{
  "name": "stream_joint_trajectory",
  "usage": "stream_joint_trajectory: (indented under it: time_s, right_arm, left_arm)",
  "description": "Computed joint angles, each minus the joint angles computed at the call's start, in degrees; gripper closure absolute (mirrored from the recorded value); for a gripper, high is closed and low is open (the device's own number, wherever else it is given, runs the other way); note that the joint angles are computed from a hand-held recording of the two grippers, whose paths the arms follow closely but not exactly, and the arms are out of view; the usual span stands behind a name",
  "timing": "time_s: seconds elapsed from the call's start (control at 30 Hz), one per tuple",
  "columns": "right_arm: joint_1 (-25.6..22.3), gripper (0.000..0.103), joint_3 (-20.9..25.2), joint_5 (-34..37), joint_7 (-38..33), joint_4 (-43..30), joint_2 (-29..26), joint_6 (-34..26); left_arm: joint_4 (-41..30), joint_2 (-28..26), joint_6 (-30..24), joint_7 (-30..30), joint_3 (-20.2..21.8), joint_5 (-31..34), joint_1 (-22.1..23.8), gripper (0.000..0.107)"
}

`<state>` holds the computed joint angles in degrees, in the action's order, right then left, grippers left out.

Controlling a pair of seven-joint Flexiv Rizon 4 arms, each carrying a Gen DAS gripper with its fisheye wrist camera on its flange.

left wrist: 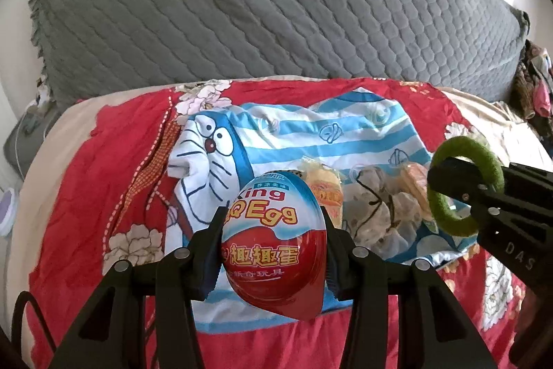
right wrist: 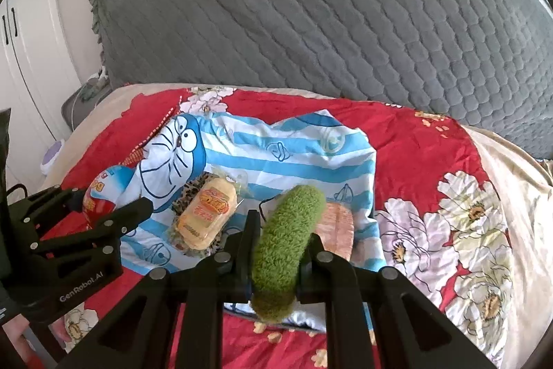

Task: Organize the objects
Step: 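Lift both held objects and carry them toward the striped shirt in the tray, then lower the red egg beside the leopard scrunchie and open the left tool while the right tool lowers the ring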

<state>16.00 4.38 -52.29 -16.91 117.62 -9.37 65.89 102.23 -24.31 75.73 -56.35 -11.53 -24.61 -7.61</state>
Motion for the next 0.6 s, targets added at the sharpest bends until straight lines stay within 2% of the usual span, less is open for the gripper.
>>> stream_joint_trajectory:
  time_s: [0.17,0.6]
  right_arm:
    - [-0.05,0.087,-0.15,3.63,-4.58,-2.22,-3.2,1.39]
    - [2.11,0.087,-2.66,8.86,-7.9,-5.38,-8.33,1.09]
  left_arm:
    - [-3.13,-2.5,-1.18,-1.59,1.21,1.75,-0.9,0.057]
    - [-8.39,-7.07,-3.69,-4.7,2.26,4.98,-1.48,0.057]
